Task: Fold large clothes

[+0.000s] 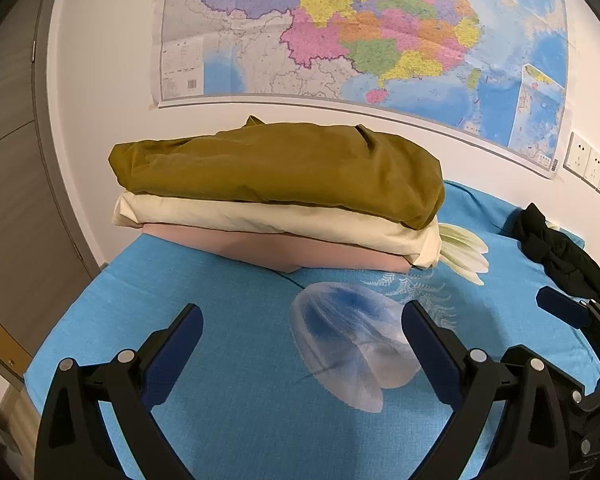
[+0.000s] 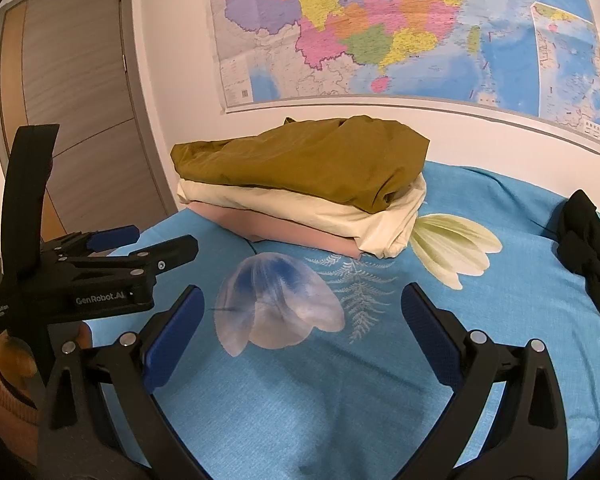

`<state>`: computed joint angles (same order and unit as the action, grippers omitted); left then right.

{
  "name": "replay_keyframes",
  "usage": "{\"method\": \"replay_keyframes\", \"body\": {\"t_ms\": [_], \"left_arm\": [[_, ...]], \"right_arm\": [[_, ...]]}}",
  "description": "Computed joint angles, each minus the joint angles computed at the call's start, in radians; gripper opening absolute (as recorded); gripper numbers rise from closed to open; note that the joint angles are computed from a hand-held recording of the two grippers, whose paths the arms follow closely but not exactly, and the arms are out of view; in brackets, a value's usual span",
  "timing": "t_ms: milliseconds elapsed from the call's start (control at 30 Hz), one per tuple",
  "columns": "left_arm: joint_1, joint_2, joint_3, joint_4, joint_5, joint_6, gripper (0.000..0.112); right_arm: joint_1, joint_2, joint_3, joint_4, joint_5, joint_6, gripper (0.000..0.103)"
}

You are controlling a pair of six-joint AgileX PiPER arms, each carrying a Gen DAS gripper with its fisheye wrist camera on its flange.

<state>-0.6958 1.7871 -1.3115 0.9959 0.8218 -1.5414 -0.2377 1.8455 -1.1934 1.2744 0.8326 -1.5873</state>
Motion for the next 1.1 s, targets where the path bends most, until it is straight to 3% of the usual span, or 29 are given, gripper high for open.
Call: {"method": "replay_keyframes", "body": {"t_ms": [1100], "left_arm": [[-0.002, 0.008, -0.012, -0.029, -0.005, 0.038, 0.096]], "right_arm": [[-0.005, 0.011, -0.006, -0.010, 0.021, -0.003, 0.097]]}}
